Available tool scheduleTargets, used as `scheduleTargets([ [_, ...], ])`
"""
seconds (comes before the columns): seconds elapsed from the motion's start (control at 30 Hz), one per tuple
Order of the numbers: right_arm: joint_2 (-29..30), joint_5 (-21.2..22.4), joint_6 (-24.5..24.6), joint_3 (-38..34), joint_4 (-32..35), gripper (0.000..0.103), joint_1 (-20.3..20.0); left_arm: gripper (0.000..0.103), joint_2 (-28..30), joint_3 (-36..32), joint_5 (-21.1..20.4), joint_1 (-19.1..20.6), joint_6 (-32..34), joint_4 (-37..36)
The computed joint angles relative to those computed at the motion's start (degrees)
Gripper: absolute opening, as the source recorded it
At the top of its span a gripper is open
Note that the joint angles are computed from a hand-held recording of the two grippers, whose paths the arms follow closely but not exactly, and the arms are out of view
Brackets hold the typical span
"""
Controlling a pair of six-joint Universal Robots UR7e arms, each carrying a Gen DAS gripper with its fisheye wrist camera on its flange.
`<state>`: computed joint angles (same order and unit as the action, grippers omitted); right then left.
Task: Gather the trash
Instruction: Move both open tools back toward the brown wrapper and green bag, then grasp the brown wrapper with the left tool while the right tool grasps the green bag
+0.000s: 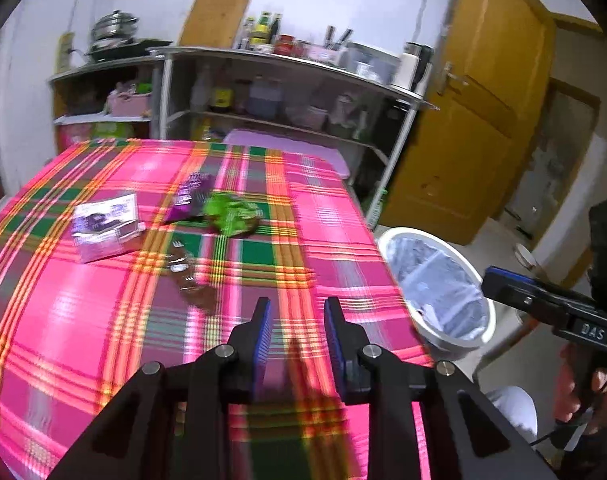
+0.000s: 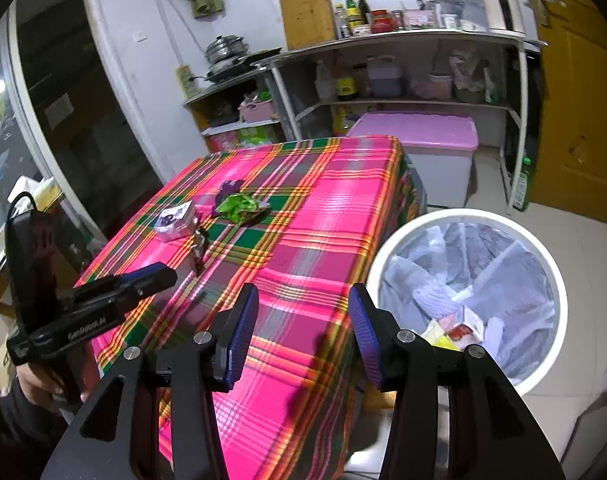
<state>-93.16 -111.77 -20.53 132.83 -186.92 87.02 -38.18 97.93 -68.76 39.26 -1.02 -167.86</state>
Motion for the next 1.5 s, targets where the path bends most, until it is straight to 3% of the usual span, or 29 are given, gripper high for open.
scheduleTargets([
  [0.1,1.5,-0.4,-0.7,-1.0,0.3,0.048,0.8,0.034,-0.6,0.5,1.4,0.9,-0.6,-0.8],
  [0.3,3.9,-0.8,-1.7,-3.0,1.2,0.048,1.4,0.035,-0.6,0.0,3.7,2.0,-1.6,-1.3],
  [0.57,6.9,-1.1,-2.4,-5.7,2.9,0.048,1.6,0.042,0.6,-1.9,4.3,3.4,-2.3,0.2],
  [0.9,10.6,-1.0,-3.4,-9.6,5.0,0.048,1.7,0.043,4.5,-7.6,4.0,4.9,-2.5,3.9],
  [1.1,12.8,-1.0,-4.1,-12.4,6.3,0.048,1.5,0.043,7.1,-11.0,5.9,5.4,-3.1,6.9],
  [1.2,14.2,-0.9,-4.8,-14.0,7.4,0.048,1.5,0.033,7.5,-11.7,5.3,6.0,-4.0,8.2],
  [1.5,19.9,-1.7,-7.9,-20.8,10.8,0.048,1.9,0.027,5.8,-9.6,3.1,6.8,-3.5,5.2],
])
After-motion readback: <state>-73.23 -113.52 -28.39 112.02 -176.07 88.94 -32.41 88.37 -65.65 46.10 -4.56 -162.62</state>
